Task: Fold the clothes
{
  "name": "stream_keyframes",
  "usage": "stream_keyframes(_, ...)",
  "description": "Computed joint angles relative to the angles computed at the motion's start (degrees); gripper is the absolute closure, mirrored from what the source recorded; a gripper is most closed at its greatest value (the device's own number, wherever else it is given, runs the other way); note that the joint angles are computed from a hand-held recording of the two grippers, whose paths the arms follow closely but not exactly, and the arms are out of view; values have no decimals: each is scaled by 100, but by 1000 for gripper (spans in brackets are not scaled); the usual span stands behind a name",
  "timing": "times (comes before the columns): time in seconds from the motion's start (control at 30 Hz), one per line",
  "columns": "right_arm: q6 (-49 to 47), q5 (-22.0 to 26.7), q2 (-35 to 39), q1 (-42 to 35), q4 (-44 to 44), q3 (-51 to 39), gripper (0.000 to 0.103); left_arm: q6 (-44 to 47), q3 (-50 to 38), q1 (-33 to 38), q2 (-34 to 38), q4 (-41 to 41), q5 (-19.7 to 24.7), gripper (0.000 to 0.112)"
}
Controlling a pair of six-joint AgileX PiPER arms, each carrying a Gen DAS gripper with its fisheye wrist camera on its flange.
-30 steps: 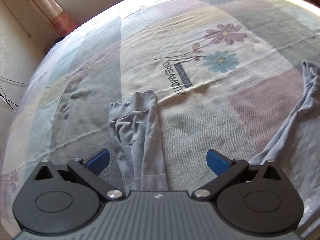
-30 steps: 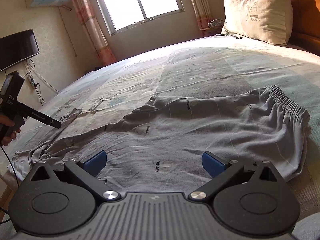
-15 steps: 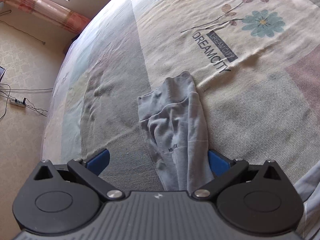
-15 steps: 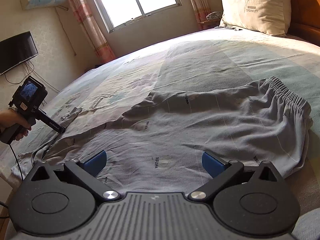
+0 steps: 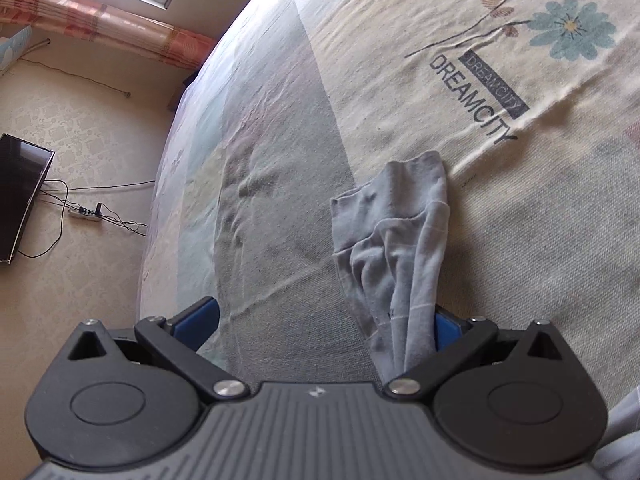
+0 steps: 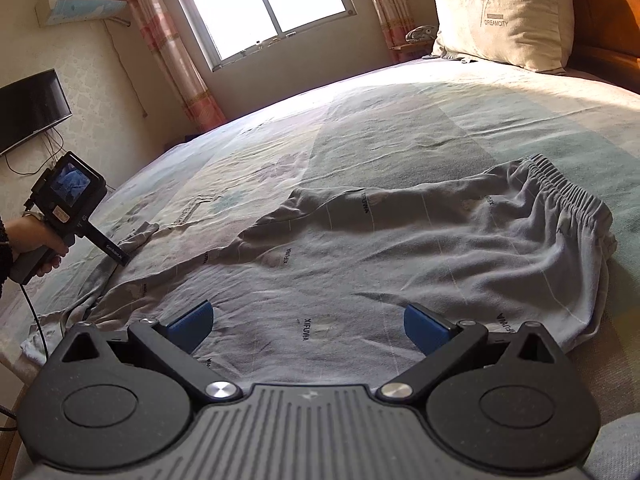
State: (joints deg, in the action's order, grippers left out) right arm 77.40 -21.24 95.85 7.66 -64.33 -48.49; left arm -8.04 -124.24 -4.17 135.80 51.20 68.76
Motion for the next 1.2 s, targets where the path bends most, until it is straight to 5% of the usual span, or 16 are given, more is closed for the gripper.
stream_keyframes(0.7,-117,125,3,82,79,-12,0,-1513,3835,1219,-2830,-99,-1074,10)
stream_keyframes(1.03,-569,447,64,305,401,-46,0,-2001,5623,2255,-3681,-877,-2547,10)
stream_keyframes(1.2,-1314,579,75,480,1025,-17,0,-3059,6260,1995,-3844,325,-3134,10)
